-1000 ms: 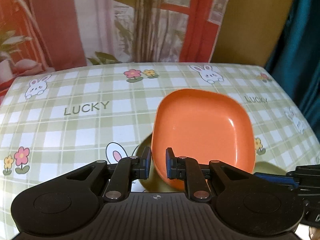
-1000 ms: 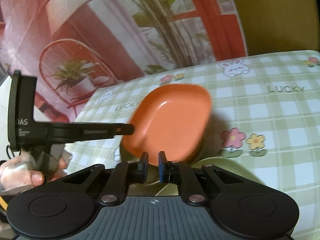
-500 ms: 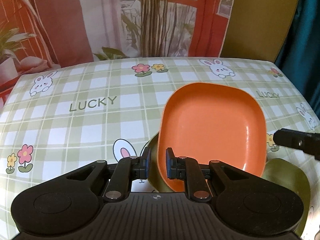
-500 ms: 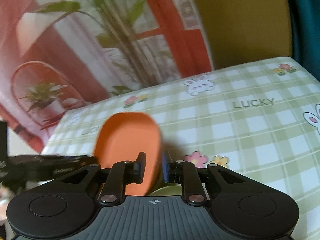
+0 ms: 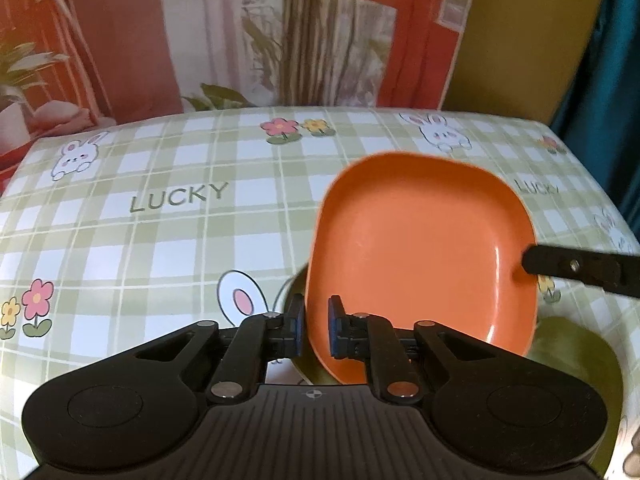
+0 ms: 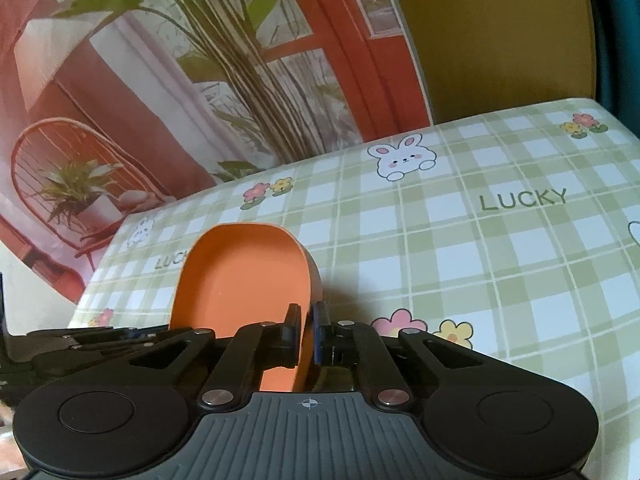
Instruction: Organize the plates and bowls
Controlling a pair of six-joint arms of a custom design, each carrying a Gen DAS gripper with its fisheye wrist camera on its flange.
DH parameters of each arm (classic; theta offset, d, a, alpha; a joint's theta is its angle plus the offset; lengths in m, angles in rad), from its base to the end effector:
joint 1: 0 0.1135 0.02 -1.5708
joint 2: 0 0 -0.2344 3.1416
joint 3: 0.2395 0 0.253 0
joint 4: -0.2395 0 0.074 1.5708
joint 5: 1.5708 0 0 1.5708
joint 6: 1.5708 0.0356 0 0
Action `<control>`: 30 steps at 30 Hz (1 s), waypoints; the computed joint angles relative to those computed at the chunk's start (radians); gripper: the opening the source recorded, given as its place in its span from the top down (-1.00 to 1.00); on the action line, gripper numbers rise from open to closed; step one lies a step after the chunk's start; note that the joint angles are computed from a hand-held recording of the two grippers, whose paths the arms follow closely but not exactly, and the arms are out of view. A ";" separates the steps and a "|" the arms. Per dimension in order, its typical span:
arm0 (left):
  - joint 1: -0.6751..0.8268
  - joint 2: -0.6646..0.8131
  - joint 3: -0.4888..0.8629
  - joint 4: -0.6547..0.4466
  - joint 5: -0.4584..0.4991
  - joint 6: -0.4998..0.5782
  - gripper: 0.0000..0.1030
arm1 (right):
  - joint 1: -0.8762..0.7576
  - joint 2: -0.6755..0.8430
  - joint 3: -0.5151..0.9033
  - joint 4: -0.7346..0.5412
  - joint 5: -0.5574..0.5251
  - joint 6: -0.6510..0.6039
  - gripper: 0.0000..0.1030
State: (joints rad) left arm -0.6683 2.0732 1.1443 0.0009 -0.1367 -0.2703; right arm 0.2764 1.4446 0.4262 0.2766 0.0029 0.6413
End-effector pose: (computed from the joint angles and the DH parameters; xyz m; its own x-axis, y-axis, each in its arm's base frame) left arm 0.3119 -0.2401 0.0705 -0.7522 0.2568 -0.6068 0.3621 0.9305 -0.0550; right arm 0.2418 0.0685 0.0943 -0.6829 0.4281 -0.5919 0.1718 0.8817 0.4395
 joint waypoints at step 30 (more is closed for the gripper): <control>0.005 -0.008 0.009 0.012 -0.066 0.068 0.74 | 0.080 -0.058 -0.086 -0.019 -0.085 0.183 0.79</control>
